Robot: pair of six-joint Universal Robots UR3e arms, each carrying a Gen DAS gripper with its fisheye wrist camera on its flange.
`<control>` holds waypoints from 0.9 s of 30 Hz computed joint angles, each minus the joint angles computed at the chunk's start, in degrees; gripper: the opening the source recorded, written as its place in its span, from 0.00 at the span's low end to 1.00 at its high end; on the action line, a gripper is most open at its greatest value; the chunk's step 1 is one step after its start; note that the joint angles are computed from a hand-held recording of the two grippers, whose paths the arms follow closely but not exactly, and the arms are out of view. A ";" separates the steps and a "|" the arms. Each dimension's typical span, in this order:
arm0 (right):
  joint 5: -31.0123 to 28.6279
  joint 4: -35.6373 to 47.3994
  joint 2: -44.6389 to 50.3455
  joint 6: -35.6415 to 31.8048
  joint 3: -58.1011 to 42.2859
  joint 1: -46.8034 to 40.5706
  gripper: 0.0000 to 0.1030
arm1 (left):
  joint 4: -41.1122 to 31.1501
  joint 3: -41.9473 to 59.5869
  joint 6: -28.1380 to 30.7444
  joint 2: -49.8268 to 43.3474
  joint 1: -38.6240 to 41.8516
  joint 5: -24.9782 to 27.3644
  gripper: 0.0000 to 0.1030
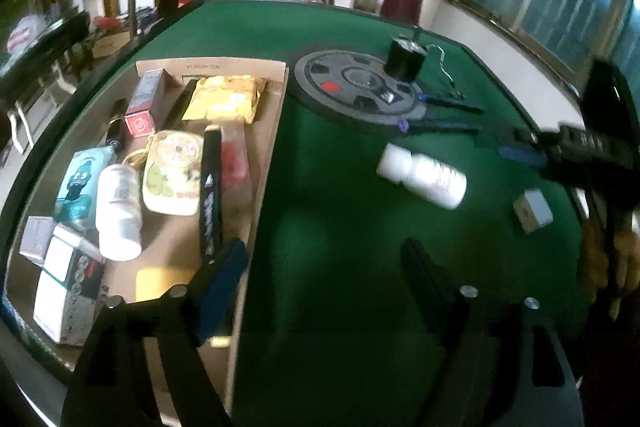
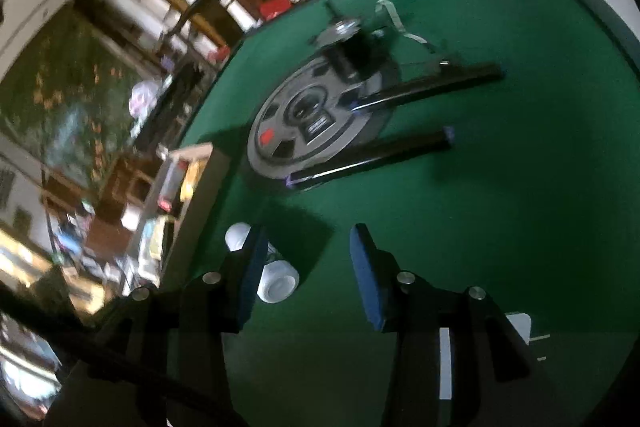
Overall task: Organize objects
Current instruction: 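Grasp the white pill bottle with the left tool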
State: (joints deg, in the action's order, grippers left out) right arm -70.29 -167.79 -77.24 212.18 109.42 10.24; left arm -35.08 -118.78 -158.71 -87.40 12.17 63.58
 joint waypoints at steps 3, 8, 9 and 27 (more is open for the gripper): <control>-0.20 -7.50 -0.56 2.90 4.53 -1.66 0.40 | -2.85 3.74 -3.60 -2.50 -1.07 -3.35 0.77; -0.98 -15.43 -3.48 4.59 11.90 -5.10 0.48 | -0.02 9.51 -11.35 -8.90 -8.51 1.03 0.77; -0.24 -16.51 -3.46 5.01 12.86 -5.88 0.48 | 1.59 10.90 -13.77 -11.04 -10.38 2.94 0.77; 5.14 -24.29 -3.63 9.06 17.90 -10.04 0.53 | 8.60 30.60 -19.90 -33.33 -28.44 21.03 0.70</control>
